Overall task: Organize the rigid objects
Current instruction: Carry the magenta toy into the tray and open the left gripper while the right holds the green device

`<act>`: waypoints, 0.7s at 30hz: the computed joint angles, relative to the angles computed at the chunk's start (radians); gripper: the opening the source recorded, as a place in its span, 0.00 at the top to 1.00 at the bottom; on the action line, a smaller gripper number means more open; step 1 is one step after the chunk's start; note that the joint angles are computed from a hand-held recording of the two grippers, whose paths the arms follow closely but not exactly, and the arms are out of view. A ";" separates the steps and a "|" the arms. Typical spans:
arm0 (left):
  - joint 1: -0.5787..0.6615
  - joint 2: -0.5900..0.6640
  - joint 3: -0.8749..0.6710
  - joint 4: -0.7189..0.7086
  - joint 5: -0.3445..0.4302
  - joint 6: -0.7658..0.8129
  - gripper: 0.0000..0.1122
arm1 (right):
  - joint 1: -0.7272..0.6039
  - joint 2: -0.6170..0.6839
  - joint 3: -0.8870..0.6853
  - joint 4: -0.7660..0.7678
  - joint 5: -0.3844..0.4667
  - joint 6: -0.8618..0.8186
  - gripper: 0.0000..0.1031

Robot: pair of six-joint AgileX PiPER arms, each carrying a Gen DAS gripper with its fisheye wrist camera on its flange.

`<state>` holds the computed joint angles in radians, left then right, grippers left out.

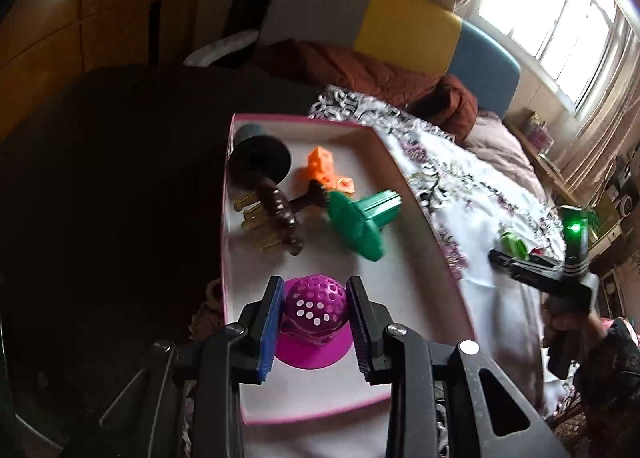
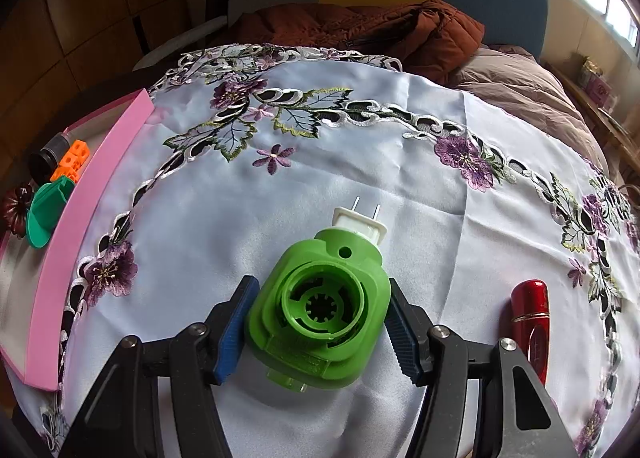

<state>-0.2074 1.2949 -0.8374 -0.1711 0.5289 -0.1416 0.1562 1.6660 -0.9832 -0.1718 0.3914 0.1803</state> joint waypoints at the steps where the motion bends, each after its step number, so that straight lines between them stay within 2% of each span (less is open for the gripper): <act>1: 0.002 0.015 -0.004 0.010 -0.006 -0.004 0.72 | -0.001 0.000 -0.001 0.003 0.001 -0.002 0.40; 11: 0.020 0.191 -0.064 0.151 -0.090 -0.073 0.72 | 0.001 0.003 -0.006 -0.005 0.004 0.004 0.40; 15: 0.026 0.205 -0.074 0.192 -0.108 -0.098 0.72 | 0.002 0.004 -0.007 -0.007 0.004 0.006 0.40; 21: 0.004 0.207 -0.084 0.277 -0.084 -0.173 0.69 | 0.003 0.004 -0.006 -0.008 0.003 0.008 0.40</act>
<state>-0.2033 1.5015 -0.9213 0.1059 0.4448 -0.3144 0.1590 1.6700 -0.9889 -0.1798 0.3948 0.1882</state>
